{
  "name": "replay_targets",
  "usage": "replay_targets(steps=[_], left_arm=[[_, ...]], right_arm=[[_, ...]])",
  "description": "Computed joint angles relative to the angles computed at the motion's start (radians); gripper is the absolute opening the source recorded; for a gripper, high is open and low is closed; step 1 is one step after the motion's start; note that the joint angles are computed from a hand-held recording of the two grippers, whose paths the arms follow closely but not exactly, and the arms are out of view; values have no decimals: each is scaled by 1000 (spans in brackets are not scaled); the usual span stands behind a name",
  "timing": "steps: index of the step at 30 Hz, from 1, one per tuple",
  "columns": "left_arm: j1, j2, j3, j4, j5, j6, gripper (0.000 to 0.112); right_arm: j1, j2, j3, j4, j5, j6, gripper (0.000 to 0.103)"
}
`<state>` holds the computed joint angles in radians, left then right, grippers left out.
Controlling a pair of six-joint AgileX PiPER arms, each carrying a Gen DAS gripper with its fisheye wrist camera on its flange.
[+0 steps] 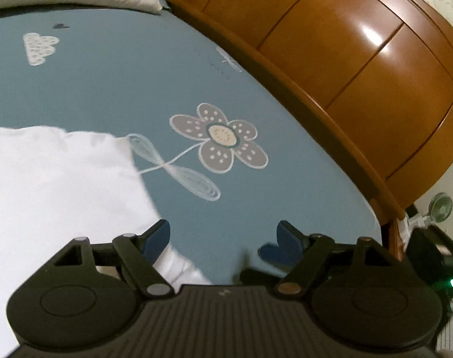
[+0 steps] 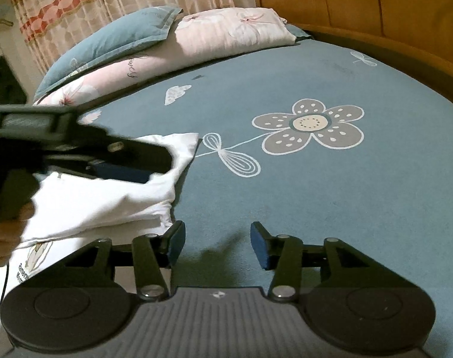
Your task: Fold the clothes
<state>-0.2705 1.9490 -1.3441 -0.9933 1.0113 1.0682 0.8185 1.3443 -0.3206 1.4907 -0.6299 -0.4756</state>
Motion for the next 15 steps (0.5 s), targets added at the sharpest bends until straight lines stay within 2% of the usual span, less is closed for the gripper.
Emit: replay_targets(steps=[2, 5, 7, 11, 15], left_arm=[[11, -8, 6, 40, 9, -36, 79], [-3, 26, 10, 49, -20, -56, 79], [-11, 67, 4, 22, -18, -72, 79], [-9, 62, -3, -42, 15, -16, 79], [-4, 72, -54, -73, -17, -25, 79]], right_arm=[[7, 3, -5, 2, -1, -7, 55], [18, 11, -14, 23, -5, -29, 56], [17, 9, -14, 29, -3, -35, 57], [2, 8, -14, 26, 14, -38, 57], [-9, 6, -11, 17, 24, -33, 57]])
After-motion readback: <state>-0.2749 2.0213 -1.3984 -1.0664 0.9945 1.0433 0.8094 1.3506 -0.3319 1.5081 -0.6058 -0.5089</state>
